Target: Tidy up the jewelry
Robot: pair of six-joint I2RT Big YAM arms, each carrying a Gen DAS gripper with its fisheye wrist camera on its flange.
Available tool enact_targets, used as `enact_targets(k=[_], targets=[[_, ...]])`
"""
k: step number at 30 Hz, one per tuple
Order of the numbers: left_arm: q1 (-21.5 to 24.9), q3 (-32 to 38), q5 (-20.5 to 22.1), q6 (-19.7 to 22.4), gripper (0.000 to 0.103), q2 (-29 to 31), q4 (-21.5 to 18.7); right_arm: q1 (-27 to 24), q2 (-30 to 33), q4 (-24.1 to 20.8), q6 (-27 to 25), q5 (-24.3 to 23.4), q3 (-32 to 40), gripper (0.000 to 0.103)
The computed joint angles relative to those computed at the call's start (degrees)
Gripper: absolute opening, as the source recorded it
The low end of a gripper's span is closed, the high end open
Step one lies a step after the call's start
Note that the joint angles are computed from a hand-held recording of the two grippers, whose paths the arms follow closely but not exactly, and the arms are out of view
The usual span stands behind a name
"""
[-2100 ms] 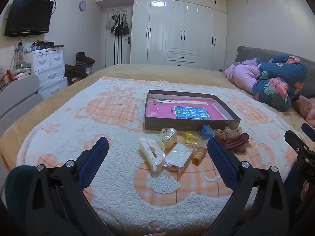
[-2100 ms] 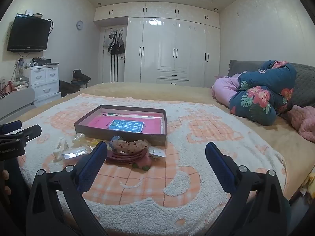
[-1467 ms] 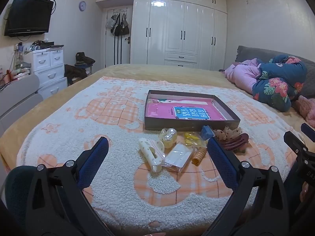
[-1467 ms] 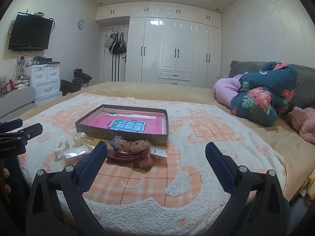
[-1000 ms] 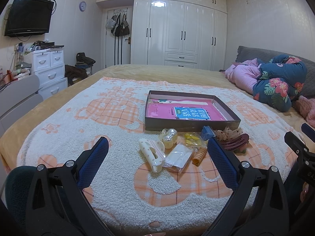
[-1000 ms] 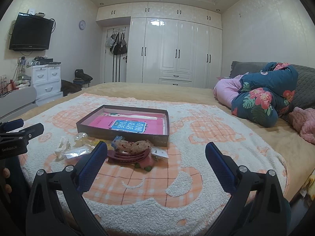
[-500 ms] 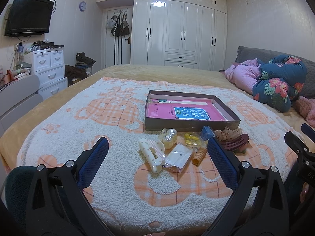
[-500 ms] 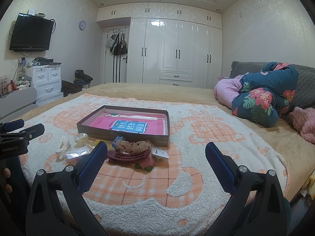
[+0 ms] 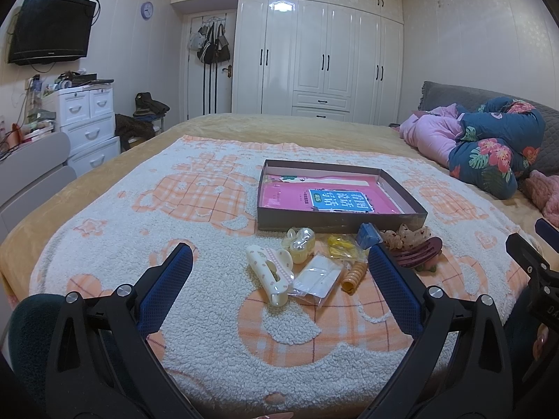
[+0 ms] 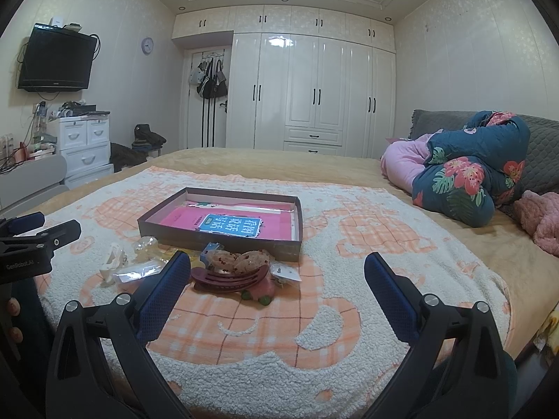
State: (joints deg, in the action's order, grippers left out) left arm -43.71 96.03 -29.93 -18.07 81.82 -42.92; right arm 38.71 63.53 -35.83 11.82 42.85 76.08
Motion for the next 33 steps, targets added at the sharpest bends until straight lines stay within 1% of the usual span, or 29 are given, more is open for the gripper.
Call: enact_targets(k=[6,17,25,29,33], targets=[[0.07,0.09,-0.07,-0.01,0.092,-0.03,-0.22,0.18,0.23,0.4,-0.53,-0.15,0.16,0.097],[0.98,-0.05,0.12,-0.91,0.092,0.0,-0.78,-0.67,1.81,-1.29,-1.3,-4.41,1.65,0.097],[2.35,0.53,0.86,-2.62,0.092,0.48,-2.63,-1.97,4.38,-3.05,-2.1,-8.6,4.08,0.097],[3.26,1.53,1.62,-4.04,0.092,1.2,-4.83,-3.1,5.99,-4.33,-1.92,-10.82,5.71,0.097],[4.39,2.37,3.12,-5.53,0.092,1.95,-6.84,-4.13,7.24,-3.89,-3.93,-12.13,6.85,0.097]])
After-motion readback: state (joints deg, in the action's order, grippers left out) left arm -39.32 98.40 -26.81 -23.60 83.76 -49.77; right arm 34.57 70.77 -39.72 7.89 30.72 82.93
